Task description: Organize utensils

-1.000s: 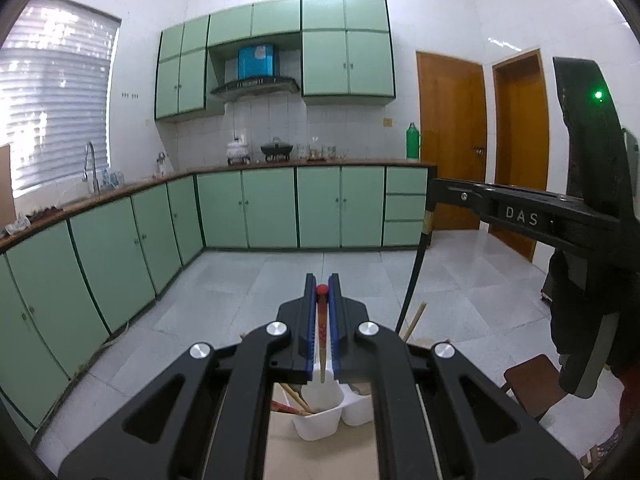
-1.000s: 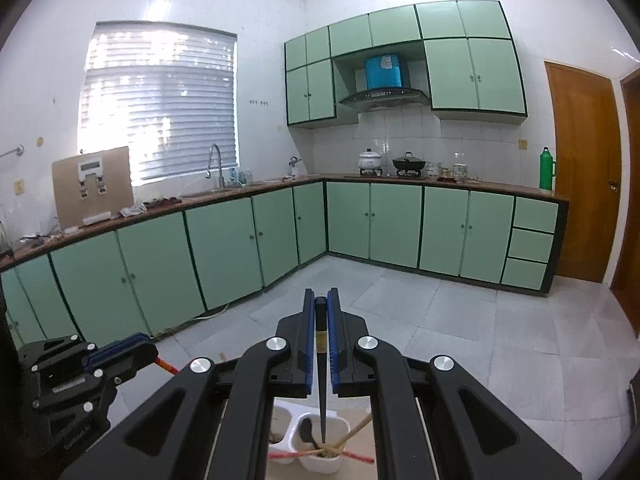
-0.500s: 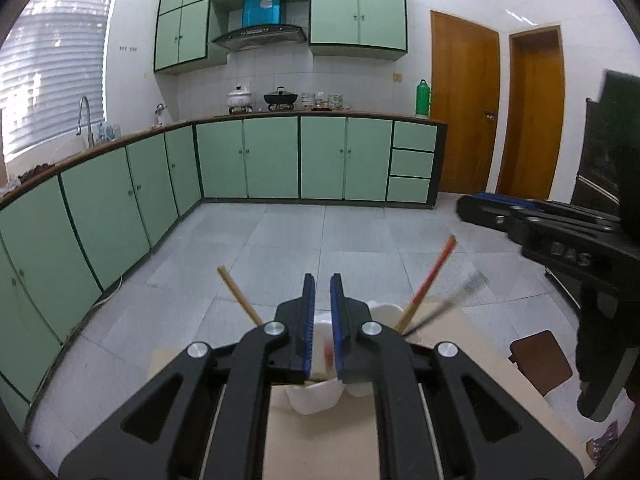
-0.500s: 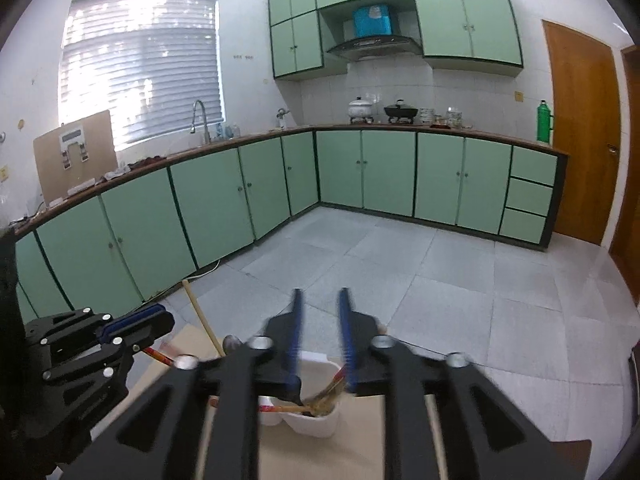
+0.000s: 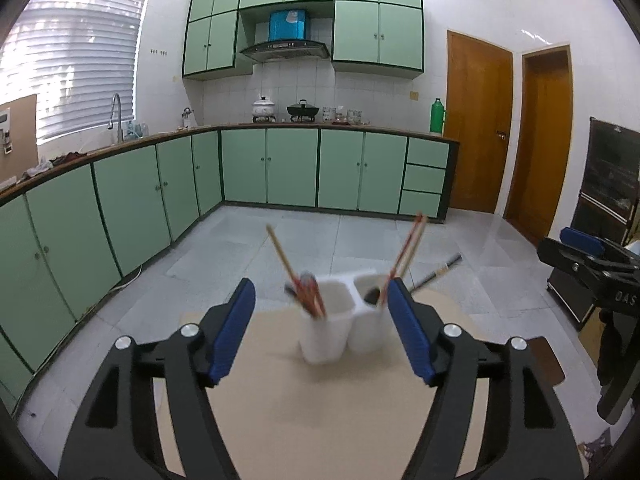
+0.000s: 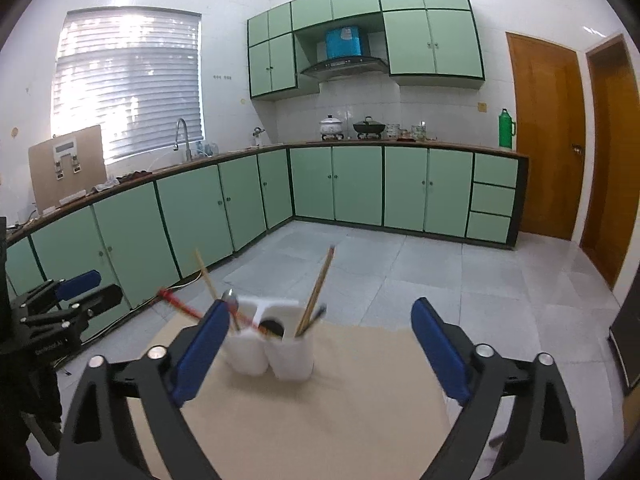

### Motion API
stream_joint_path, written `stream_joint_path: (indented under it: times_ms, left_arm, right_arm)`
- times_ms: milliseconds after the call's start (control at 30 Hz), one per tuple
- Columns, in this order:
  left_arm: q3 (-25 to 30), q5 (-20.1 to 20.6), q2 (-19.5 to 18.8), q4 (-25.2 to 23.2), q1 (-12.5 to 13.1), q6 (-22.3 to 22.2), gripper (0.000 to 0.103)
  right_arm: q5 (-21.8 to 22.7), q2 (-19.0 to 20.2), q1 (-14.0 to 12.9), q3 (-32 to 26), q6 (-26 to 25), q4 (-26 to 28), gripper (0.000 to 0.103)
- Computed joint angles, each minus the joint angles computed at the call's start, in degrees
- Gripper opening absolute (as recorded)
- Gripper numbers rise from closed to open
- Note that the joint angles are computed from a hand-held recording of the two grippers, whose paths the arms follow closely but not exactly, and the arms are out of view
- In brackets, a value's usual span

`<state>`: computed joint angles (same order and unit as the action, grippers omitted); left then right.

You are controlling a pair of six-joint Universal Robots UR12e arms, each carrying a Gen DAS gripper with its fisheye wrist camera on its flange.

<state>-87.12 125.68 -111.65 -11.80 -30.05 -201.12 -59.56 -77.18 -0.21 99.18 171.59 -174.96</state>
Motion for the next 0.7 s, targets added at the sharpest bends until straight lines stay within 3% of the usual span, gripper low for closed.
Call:
stream_joint_path:
  times_ms: [233,367,700]
  left_arm:
    - [-5.2,1.2,2.8,-1.7,-2.7,-4.8,0.079]
    - [-6.8,1.7,3.9,-2.9,-3.9,-7.1,0.085]
    - [-8.0,4.9,5.5,-2.2,-6.3,-9.3,0.091]
  right_arm:
    - [2.2,-4.7,-1.5,6.9,0.0,1.4,0.097]
    - [1.1,-6.9,-1.3,9.8,-1.3,1.1,0.097]
    - [5.1,-10.6,-1.8,12.6,-2.4,3.6,0.097]
